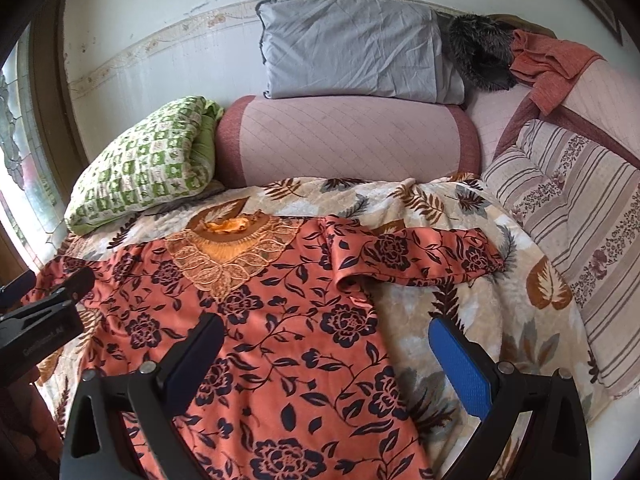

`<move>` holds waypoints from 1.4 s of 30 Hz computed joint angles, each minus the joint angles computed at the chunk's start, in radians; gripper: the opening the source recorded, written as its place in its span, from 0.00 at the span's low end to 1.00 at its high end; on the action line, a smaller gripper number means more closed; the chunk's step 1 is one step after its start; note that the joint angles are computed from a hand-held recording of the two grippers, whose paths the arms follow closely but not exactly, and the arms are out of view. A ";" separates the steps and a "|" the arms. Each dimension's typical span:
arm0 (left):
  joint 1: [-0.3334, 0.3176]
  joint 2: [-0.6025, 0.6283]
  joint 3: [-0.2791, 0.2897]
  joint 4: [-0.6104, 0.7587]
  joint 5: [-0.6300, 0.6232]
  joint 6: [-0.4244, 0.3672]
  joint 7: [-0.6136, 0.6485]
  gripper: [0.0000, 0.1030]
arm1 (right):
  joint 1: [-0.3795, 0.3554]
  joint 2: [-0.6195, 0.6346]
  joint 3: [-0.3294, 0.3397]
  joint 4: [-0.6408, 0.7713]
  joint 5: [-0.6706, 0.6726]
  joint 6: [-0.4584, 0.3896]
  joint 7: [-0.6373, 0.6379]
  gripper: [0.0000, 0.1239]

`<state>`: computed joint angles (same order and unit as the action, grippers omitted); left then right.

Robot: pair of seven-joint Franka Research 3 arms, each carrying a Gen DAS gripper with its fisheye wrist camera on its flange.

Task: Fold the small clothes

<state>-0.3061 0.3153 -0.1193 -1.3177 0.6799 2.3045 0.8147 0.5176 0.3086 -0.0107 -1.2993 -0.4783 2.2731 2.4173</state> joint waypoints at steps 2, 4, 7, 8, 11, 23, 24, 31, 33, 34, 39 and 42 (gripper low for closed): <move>0.000 0.065 0.005 0.061 -0.010 -0.003 -0.006 1.00 | -0.026 0.024 -0.002 0.005 0.035 0.035 -0.015 0.83; -0.005 0.134 0.018 0.126 -0.024 -0.008 -0.014 1.00 | -0.065 0.037 -0.010 -0.030 0.086 0.132 -0.021 0.83; -0.021 0.227 0.054 0.213 -0.020 -0.029 -0.033 1.00 | -0.198 0.037 0.044 -0.170 0.342 0.421 -0.136 0.83; -0.020 0.246 0.063 0.222 -0.023 -0.026 -0.041 1.00 | -0.256 0.041 0.088 -0.216 0.477 0.516 -0.199 0.83; -0.010 0.260 0.088 0.184 -0.019 0.022 -0.087 1.00 | -0.456 0.092 0.267 -0.273 0.895 0.671 -0.381 0.75; 0.016 0.345 0.108 0.284 -0.087 0.004 -0.049 1.00 | -0.455 0.304 0.138 -0.067 1.168 0.544 -0.250 0.30; 0.013 0.350 0.110 0.291 -0.083 0.000 -0.048 1.00 | -0.458 0.312 0.142 -0.052 1.172 0.537 -0.254 0.30; -0.003 0.372 0.113 0.322 -0.072 -0.008 -0.013 1.00 | -0.441 0.264 0.118 -0.085 1.171 0.511 -0.212 0.45; -0.006 0.373 0.112 0.323 -0.070 -0.004 -0.005 1.00 | -0.432 0.281 0.098 -0.062 1.133 0.481 -0.188 0.45; -0.008 0.376 0.112 0.326 -0.069 -0.006 0.002 1.00 | -0.423 0.288 0.080 -0.054 1.103 0.448 -0.165 0.45; -0.010 0.376 0.110 0.326 -0.074 -0.005 0.021 1.00 | -0.387 0.346 0.035 0.013 0.985 0.449 -0.103 0.45; -0.002 0.368 0.111 0.319 -0.084 0.001 0.009 1.00 | -0.346 0.368 -0.019 0.048 0.885 0.450 -0.058 0.18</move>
<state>-0.3079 0.6837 -0.0080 -0.9991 0.5959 2.3055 0.8235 0.1714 0.6768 -0.0302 -1.2508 0.4072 2.7230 2.3596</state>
